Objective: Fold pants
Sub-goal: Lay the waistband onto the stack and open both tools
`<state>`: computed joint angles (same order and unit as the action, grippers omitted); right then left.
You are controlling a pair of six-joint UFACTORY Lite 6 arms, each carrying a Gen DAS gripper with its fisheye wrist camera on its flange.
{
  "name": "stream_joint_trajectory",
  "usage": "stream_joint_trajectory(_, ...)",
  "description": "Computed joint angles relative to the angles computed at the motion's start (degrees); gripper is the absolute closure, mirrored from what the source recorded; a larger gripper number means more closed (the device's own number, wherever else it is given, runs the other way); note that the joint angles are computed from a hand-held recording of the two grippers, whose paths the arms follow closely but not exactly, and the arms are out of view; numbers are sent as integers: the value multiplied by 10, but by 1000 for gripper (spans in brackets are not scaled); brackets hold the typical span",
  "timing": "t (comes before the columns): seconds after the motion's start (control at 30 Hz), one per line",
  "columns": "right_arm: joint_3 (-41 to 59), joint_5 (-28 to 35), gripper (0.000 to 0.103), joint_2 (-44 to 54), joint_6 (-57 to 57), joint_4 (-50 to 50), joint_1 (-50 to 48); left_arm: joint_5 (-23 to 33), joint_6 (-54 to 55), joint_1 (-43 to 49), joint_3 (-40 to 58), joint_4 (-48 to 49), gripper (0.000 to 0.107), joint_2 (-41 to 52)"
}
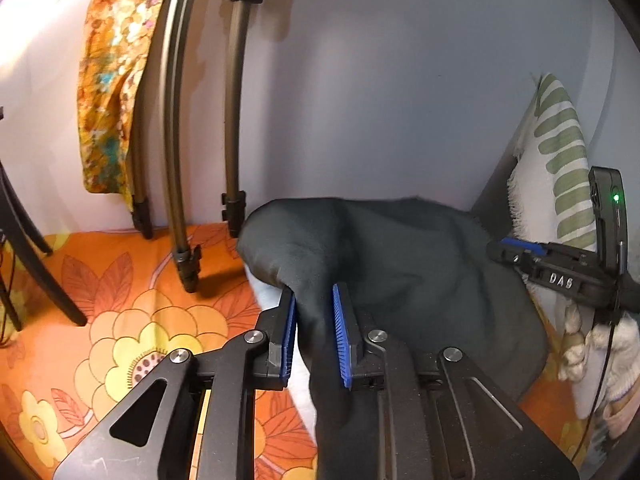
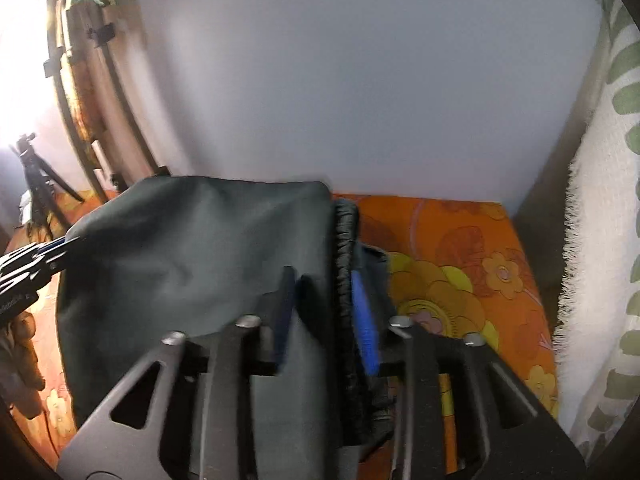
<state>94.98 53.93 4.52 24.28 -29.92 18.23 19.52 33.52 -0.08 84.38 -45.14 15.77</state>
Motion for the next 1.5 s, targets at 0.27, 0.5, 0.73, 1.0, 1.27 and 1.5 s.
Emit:
stream_joint_trajectory(0.27,-8,13,63,-26,3,-4,-7,-6,-53,-2,-25,56,84,-20)
stream_joint_trajectory(0.5,-29,43,63,-58,15,-7,18,52,59,14,-132,-92,71,-66)
stream_joint_trajectory(0.73,-126,71,59,-143,56,-41,52,96,90,9,-248,-155,71,-157)
stream_joint_trajectory(1.0,-180,114,59,-239,90,-49,76,94,58,-19,-298,-109,72,-247)
stream_joint_trajectory(1.27,-223,218,54,-347,197,-94,211,138,-1,-17,-364,-71,75,-346)
stream_joint_trajectory(1.5,-235,457,51,-384,444,-205,581,189,-84,7,-424,25,75,-522)
